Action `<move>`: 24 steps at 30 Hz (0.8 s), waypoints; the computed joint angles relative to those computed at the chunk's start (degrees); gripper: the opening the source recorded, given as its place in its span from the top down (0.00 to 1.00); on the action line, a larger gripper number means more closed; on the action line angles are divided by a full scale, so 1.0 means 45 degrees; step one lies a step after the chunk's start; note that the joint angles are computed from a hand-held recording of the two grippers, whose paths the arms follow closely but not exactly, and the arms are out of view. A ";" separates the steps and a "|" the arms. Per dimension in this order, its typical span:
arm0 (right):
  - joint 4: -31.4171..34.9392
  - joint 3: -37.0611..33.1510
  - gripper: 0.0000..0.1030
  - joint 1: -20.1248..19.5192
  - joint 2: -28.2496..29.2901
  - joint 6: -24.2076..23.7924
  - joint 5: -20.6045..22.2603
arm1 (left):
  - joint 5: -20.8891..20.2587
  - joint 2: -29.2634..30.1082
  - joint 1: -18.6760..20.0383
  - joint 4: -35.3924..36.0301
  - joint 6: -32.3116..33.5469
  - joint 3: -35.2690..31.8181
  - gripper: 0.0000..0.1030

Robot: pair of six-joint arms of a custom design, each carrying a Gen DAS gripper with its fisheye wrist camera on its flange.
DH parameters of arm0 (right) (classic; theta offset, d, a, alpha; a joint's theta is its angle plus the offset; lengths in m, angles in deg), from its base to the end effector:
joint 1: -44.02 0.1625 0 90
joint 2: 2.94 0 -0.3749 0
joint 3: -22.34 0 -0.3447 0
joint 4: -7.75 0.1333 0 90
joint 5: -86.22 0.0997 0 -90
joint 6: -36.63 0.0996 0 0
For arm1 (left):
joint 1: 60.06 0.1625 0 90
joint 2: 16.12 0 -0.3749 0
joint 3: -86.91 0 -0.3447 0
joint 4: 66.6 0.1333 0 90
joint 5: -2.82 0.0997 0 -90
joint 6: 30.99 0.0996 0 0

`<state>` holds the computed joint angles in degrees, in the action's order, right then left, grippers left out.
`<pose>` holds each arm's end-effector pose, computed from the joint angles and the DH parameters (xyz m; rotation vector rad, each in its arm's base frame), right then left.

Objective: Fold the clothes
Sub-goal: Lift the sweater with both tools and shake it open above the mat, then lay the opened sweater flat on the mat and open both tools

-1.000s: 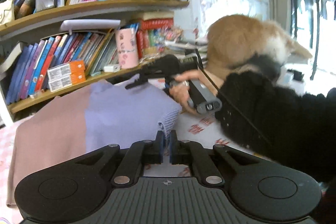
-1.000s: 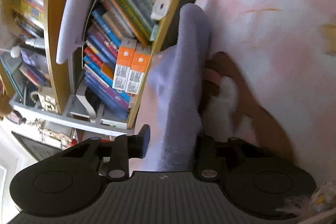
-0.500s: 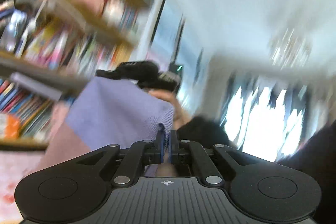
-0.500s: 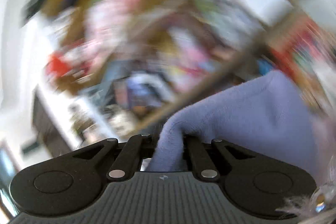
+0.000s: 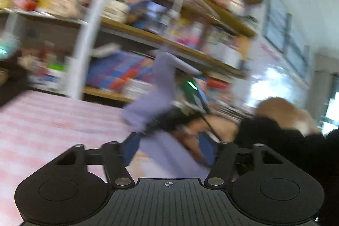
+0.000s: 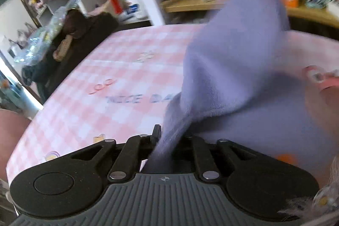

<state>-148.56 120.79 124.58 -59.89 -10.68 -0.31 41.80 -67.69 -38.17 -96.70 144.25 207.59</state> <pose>0.0399 -0.6096 0.1999 0.9682 -2.7620 0.6085 -0.2386 -0.3230 0.0172 0.8066 2.3619 -1.6234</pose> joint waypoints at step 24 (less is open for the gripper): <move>-0.2767 0.5554 0.51 -0.5073 -0.6500 -0.2939 0.3332 | 0.2020 0.4325 0.2425 0.4711 0.3259 -0.8344 0.27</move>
<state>-161.01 145.78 101.75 -89.14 -23.91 14.68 50.89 -48.23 -27.26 -75.50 158.92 170.04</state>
